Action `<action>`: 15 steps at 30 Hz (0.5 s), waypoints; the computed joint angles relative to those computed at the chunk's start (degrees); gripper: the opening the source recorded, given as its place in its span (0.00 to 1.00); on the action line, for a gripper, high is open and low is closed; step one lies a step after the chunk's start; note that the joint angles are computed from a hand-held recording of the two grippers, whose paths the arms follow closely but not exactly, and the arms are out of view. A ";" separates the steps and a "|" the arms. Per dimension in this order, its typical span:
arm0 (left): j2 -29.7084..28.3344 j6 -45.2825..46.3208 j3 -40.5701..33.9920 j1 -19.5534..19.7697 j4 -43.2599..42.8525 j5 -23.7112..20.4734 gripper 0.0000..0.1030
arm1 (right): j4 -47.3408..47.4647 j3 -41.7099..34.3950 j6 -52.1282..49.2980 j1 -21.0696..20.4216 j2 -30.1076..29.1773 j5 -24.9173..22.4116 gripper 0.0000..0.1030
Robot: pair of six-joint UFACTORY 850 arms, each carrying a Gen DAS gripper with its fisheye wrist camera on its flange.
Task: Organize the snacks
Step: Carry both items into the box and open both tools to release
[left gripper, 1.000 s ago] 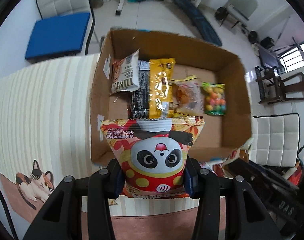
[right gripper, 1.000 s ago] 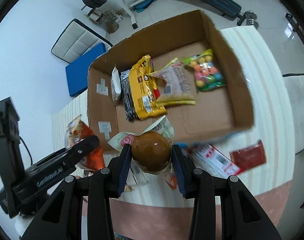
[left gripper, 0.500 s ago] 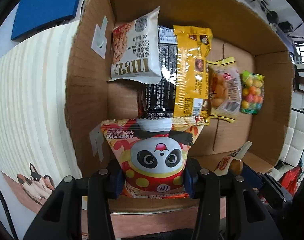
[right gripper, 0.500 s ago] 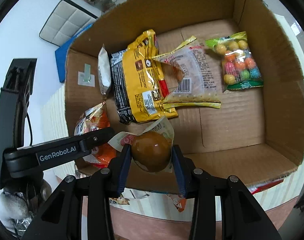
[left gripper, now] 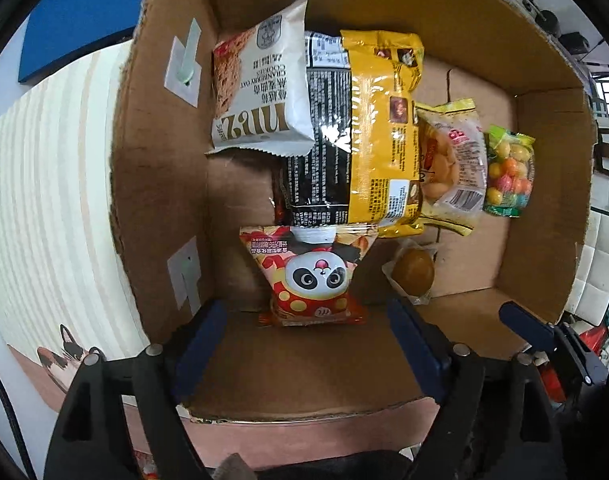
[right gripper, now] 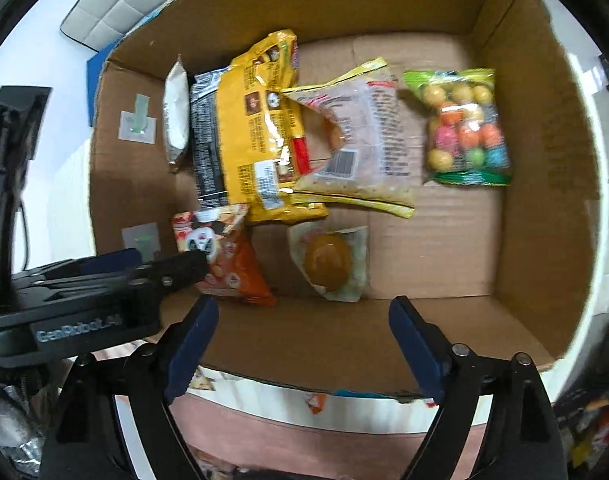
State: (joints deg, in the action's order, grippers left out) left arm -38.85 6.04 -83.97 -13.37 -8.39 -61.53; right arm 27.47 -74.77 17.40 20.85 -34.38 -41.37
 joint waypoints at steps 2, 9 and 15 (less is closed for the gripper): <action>0.55 -0.38 0.19 -0.06 0.22 0.68 0.84 | -3.11 -0.25 1.81 0.44 0.27 -0.27 0.87; 7.72 -0.79 5.59 -0.36 0.64 8.26 0.84 | -15.27 1.86 10.22 2.31 4.29 1.33 0.89; 17.54 -3.56 14.59 -0.84 4.90 19.05 0.84 | -27.37 5.71 21.78 4.91 10.05 4.01 0.89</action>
